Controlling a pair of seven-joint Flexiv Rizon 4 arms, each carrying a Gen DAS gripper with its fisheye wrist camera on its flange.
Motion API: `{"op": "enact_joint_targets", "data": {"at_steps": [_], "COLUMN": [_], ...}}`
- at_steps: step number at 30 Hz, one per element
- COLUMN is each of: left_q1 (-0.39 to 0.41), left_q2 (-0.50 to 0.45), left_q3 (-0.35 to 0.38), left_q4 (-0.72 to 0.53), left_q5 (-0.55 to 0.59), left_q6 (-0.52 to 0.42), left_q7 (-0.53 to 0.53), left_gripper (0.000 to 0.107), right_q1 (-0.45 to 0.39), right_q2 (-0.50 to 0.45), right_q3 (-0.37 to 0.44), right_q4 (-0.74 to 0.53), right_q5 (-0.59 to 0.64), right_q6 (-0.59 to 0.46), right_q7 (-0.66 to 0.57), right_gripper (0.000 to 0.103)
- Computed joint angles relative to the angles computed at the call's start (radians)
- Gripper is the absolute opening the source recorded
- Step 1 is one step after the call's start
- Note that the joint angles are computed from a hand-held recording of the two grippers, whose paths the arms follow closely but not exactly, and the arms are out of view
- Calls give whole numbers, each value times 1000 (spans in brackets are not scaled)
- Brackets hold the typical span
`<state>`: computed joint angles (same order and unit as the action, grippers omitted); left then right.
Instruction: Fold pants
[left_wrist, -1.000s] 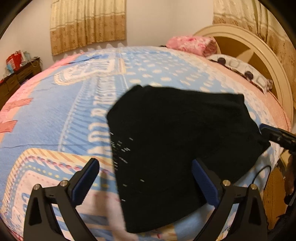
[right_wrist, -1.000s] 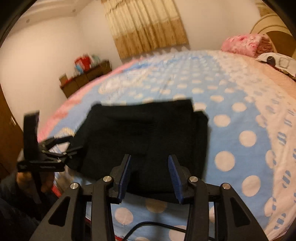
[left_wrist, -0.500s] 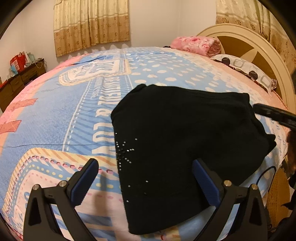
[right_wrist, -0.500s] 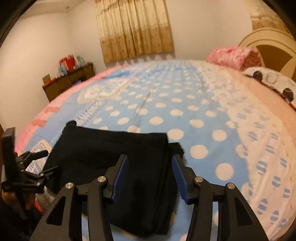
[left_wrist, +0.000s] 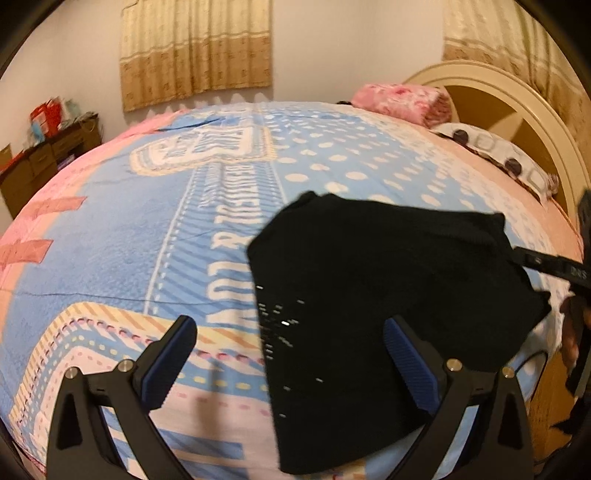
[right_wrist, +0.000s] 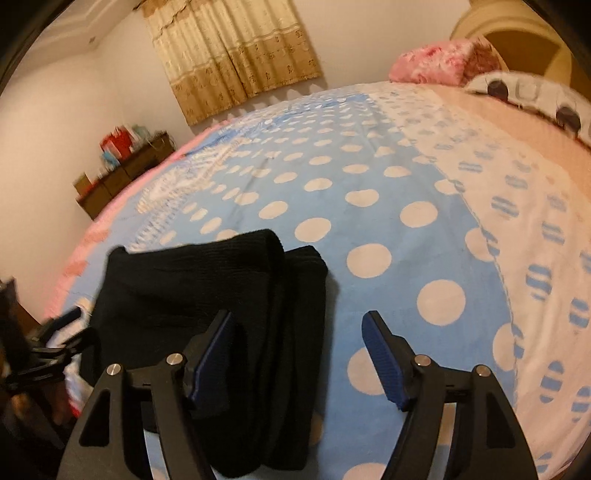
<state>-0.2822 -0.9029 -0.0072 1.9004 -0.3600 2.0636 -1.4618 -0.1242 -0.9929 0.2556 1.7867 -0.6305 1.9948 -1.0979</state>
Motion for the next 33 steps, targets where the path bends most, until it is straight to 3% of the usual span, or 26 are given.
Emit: {"op": "enact_joint_targets", "data": {"at_steps": [5,9,12,16,17,19,21,22,27,29,32,33], "left_q1": [-74,-72,-57,-54,-66,-82,-79,-68,53,86,111,101], "left_q2": [-12,-19,-21,-23,-24,-22,-18,-18,-22,-29,-39,-42], "left_q3": [72,66,53,48,60,78,74,64,-56,-89,-108,-94], "left_q4": [-28,-46,-52,-55,-58,-58,-50,-50,-57,-65,-80,-89], "left_q5": [-96,-95,-85,-75,-79,-82,-76,-70,24,53,88,87], "left_q6": [-70,-91,-102,-106,-108,-102,-76,-68,-91,-104,-119,-121], "left_q7": [16,8,-6,-28,-29,-29,-35,-37,-59,-75,-88,-90], "left_gripper": [103,103,103,103,103,103,103,103,103,103,103,103], "right_q1": [27,-132,-110,-229,-229,-149,-131,-150,-118,-145,-83,-79], "right_q2": [17,-64,-75,-145,-145,-97,-96,-106,-107,-129,-102,-103], "right_q3": [-51,117,108,231,232,161,119,144,103,127,55,45], "right_q4": [24,-30,-35,-64,-60,-31,-38,-43,-60,-76,-62,-66], "right_q5": [79,-139,-119,-325,-340,-222,-246,-245,-238,-310,-276,-277], "right_q6": [50,-34,1,-39,-44,-16,17,7,36,37,71,76], "right_q7": [13,89,57,135,130,33,94,89,119,145,124,129], "right_gripper": [72,72,74,74,74,74,73,73,71,71,70,65]}}
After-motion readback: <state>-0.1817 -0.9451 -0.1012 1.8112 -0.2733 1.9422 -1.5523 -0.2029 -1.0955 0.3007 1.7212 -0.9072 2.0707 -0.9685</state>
